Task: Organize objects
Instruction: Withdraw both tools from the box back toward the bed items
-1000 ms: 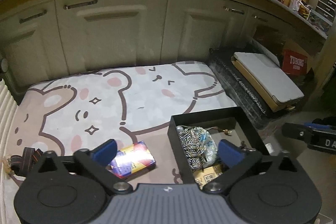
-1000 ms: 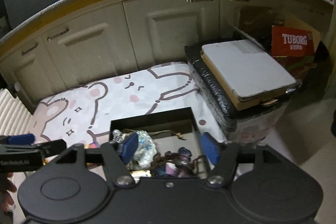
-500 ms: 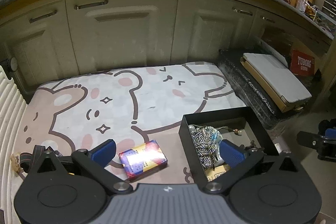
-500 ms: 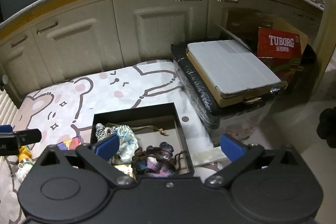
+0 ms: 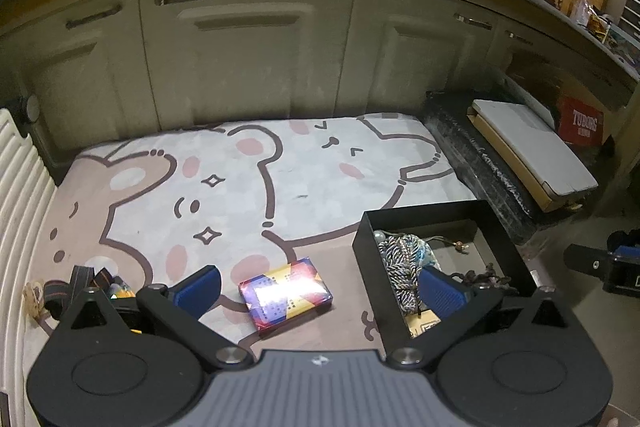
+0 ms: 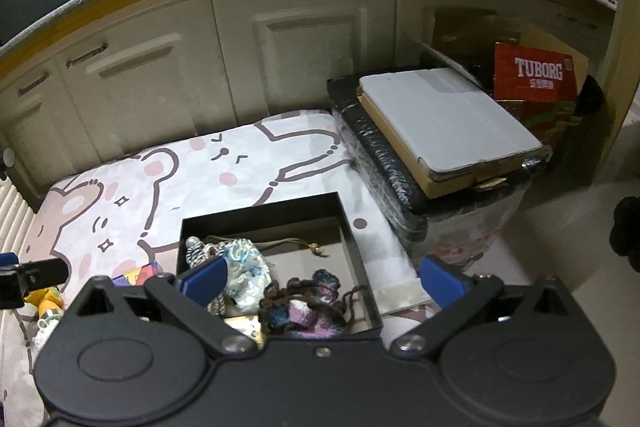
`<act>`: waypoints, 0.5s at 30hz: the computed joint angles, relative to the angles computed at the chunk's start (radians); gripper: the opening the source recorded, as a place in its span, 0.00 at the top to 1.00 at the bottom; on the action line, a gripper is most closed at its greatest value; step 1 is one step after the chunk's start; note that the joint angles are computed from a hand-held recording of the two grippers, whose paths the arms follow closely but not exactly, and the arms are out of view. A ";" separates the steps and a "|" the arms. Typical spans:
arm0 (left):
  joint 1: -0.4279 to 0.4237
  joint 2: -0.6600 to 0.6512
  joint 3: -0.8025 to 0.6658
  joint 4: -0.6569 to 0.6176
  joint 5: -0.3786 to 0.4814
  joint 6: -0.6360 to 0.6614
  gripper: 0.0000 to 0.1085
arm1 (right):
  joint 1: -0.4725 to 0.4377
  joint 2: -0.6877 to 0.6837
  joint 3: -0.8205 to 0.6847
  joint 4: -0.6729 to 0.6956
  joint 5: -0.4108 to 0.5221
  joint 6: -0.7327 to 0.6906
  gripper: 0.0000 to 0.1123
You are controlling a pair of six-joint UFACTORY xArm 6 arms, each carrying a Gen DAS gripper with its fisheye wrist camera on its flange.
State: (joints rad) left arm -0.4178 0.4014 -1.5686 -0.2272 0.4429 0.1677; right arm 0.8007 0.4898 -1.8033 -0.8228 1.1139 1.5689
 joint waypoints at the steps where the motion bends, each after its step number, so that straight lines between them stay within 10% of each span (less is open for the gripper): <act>1: 0.004 0.000 -0.002 0.006 0.003 -0.012 0.05 | 0.000 0.009 -0.012 0.002 0.003 -0.006 0.08; 15: 0.078 -0.025 0.032 0.076 -0.029 -0.090 0.05 | 0.007 0.175 -0.250 0.003 0.005 -0.079 0.08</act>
State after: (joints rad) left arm -0.3393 0.3768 -1.5365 -0.1507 0.4137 0.0772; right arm 0.8077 0.6643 -2.0537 -0.8196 1.1188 1.4901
